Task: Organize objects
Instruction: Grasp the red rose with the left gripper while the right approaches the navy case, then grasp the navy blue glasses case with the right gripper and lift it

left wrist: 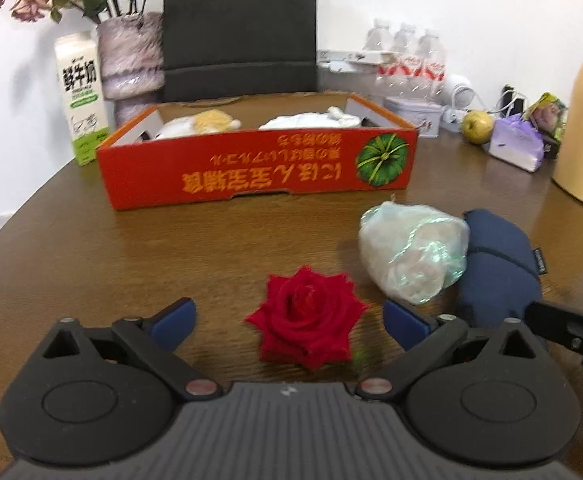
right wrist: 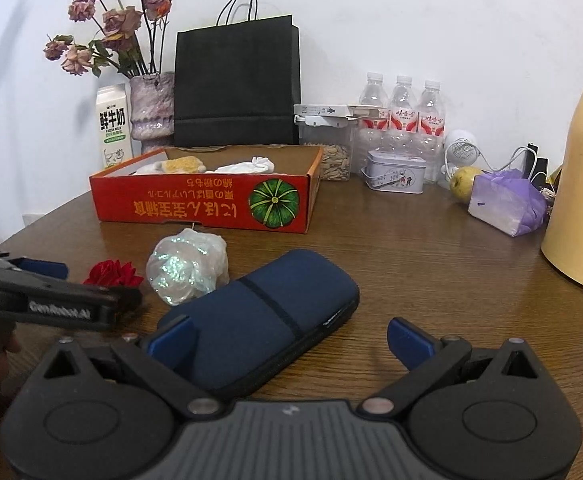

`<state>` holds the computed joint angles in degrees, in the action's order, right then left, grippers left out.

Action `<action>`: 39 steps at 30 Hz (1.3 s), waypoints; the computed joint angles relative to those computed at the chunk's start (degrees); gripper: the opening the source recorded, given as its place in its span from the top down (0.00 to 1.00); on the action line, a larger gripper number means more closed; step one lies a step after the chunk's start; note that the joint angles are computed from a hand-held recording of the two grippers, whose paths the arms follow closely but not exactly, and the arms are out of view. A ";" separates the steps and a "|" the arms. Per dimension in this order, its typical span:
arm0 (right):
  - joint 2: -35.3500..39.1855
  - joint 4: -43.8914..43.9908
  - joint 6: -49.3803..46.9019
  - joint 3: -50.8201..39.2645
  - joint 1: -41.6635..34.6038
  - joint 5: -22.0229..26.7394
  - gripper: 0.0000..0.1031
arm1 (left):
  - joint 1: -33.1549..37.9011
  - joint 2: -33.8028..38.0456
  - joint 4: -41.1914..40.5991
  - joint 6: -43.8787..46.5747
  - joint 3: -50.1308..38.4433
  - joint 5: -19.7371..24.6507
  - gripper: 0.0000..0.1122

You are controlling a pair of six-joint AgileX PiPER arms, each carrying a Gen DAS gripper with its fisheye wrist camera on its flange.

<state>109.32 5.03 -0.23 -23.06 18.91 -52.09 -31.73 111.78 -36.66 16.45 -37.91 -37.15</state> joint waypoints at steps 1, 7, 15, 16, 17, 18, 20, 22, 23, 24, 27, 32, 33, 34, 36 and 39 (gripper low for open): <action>0.04 0.11 -0.01 -0.06 0.10 0.04 0.00 | 0.00 -0.05 1.00 -0.82 0.26 -0.52 0.25; -0.05 -0.44 1.51 -1.04 -0.22 1.70 0.00 | 1.08 -1.13 4.26 -2.46 0.80 1.58 0.64; 0.30 4.66 3.66 -2.21 3.15 1.58 0.00 | 0.83 -3.53 6.59 -4.94 4.55 -3.56 0.65; 0.35 5.95 3.42 -2.44 3.91 1.63 0.00 | 1.04 -3.77 6.93 -5.30 4.78 -3.73 0.65; 0.40 7.25 3.25 -2.84 4.70 1.90 0.00 | 1.30 -3.98 7.41 -5.73 5.09 -3.98 0.65; 0.38 8.30 3.18 -3.35 5.33 2.49 0.00 | 1.42 -4.21 7.64 -5.95 5.37 -4.28 0.65; 0.49 11.27 2.16 -4.79 7.00 4.28 0.00 | 1.38 -4.57 7.77 -5.96 6.09 -5.40 0.65; 0.80 15.60 -0.29 -6.84 8.92 6.77 0.00 | 1.04 -4.91 7.56 -6.01 7.00 -6.80 0.65; 1.00 18.35 -2.11 -8.03 9.89 8.13 0.00 | 1.23 -5.20 7.92 -6.45 7.44 -7.23 0.65; 1.23 21.41 -4.21 -9.20 10.87 9.38 0.00 | 1.62 -5.46 8.48 -6.98 7.79 -7.43 0.65; 2.13 27.74 -8.92 -13.05 12.24 14.03 0.00 | 2.85 -6.09 9.75 -8.51 8.48 -7.49 0.65; 3.89 33.89 -13.65 -17.44 12.71 19.20 0.00 | 5.12 -6.57 11.43 -10.21 8.57 -6.18 0.65; 4.14 34.75 -14.11 -17.80 12.81 19.54 0.00 | 5.59 -6.75 12.09 -10.76 8.72 -6.07 0.65; 4.26 35.64 -14.60 -18.04 12.92 19.72 0.01 | 5.90 -6.83 12.54 -11.15 8.86 -6.17 0.65; 4.13 34.65 -13.17 -17.64 12.80 19.74 0.02 | 6.39 -6.93 13.10 -11.74 9.30 -6.73 0.65; 3.50 32.26 -10.96 -16.30 12.49 19.40 0.06 | 7.83 -7.01 14.68 -13.41 9.57 -6.66 0.65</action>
